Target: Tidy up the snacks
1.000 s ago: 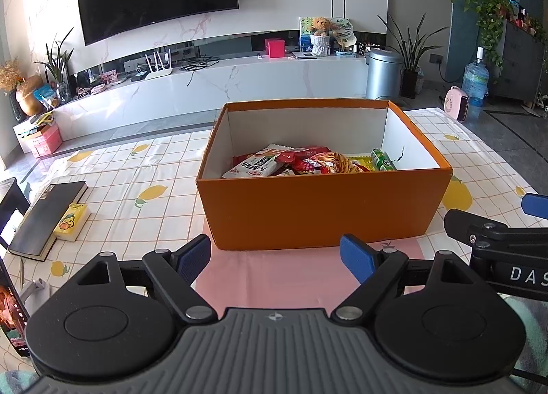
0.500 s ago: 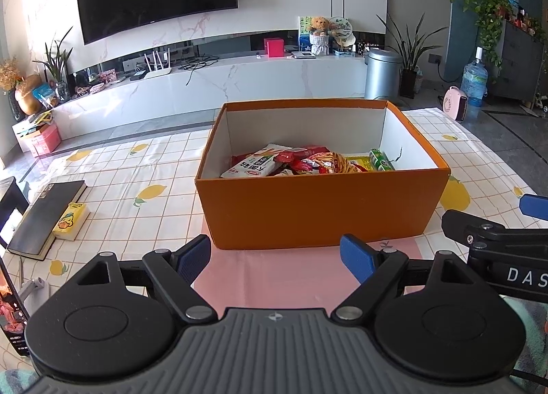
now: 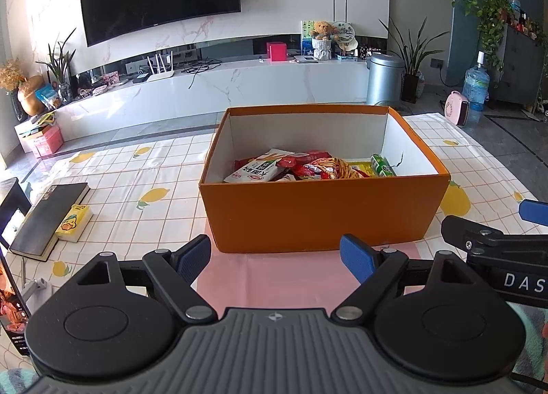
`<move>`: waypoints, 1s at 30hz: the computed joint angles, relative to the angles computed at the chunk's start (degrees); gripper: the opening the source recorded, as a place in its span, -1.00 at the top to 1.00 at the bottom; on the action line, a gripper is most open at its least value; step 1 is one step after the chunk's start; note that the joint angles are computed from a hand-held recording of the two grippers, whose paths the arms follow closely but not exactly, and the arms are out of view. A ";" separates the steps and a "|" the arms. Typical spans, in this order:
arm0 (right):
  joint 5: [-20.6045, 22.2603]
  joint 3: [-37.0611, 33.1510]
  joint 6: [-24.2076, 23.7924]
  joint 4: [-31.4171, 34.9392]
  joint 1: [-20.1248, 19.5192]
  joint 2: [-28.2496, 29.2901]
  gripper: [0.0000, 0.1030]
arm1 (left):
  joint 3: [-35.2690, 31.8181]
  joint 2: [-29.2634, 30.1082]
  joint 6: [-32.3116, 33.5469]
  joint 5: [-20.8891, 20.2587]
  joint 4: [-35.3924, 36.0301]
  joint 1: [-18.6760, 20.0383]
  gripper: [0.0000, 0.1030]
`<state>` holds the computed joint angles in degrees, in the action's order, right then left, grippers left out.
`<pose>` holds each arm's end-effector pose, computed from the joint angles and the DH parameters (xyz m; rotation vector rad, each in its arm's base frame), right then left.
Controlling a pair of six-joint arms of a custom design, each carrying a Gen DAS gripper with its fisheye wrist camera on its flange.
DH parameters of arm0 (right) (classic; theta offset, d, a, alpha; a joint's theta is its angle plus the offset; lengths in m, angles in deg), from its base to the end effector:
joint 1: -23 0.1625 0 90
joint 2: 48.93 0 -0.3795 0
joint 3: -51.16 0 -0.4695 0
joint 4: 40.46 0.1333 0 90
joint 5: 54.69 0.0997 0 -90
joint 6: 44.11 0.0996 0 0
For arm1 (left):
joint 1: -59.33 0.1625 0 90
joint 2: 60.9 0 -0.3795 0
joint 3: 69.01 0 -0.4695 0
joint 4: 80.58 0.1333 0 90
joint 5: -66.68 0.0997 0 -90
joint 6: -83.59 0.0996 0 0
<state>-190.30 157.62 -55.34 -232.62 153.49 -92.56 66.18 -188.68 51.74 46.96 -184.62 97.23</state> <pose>0.4436 -0.4238 0.0160 0.7023 -2.2529 1.0547 -0.1257 -0.3856 0.3800 0.2808 2.0521 -1.0633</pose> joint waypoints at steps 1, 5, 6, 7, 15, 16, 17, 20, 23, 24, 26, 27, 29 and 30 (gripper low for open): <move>0.00 0.00 0.00 0.00 0.00 0.00 -0.92 | -0.01 0.00 -0.07 -0.01 0.08 0.01 -0.93; -0.01 0.02 0.14 0.11 0.01 -0.05 -0.92 | -0.16 0.00 -0.39 0.03 0.54 -0.03 -0.93; -0.07 0.02 0.28 0.21 0.06 -0.04 -0.92 | -0.17 0.00 -0.46 0.05 0.55 -0.03 -0.93; -0.17 0.00 0.41 0.31 0.14 -0.04 -0.92 | -0.16 -0.03 -0.45 0.06 0.50 -0.03 -0.93; -0.20 -0.02 0.89 0.60 0.38 -0.15 -0.92 | -0.03 -0.74 -1.22 0.58 1.54 -0.60 -0.94; -0.19 -0.02 0.89 0.60 0.39 -0.15 -0.92 | -0.06 -0.75 -0.96 0.38 1.19 -0.56 -0.94; -0.10 -0.01 0.83 0.50 0.39 -0.15 -0.92 | -0.08 -0.79 -0.82 0.19 1.00 -0.54 -0.93; -0.01 0.07 0.90 0.53 0.49 -0.16 -0.92 | -0.09 -0.64 -0.61 0.08 0.57 -0.52 -0.93; 0.00 0.09 1.00 0.60 0.53 -0.12 -0.92 | -0.19 -0.65 -0.89 0.17 1.23 -0.55 -0.93; 0.02 0.10 1.11 0.74 0.54 -0.14 -0.92 | -0.23 -0.66 -0.92 0.14 1.35 -0.52 -0.93; 0.01 0.13 1.36 1.02 0.57 -0.18 -0.92 | -0.20 -0.68 -0.69 -0.02 1.07 -0.52 -0.93; 0.06 0.19 1.47 1.09 0.56 -0.23 -0.92 | -0.22 -0.67 -0.37 -0.18 0.76 -0.40 -0.93; 0.12 0.21 1.75 1.42 0.52 -0.35 -0.92 | -0.17 -0.66 -0.20 -0.15 0.51 -0.33 -0.93; 0.12 0.25 1.94 1.61 0.52 -0.37 -0.92 | -0.16 -0.64 -0.28 -0.06 0.54 -0.31 -0.93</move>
<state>-190.18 157.87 -53.40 -231.01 154.01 -92.93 66.01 -189.32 51.46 46.90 -184.08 96.91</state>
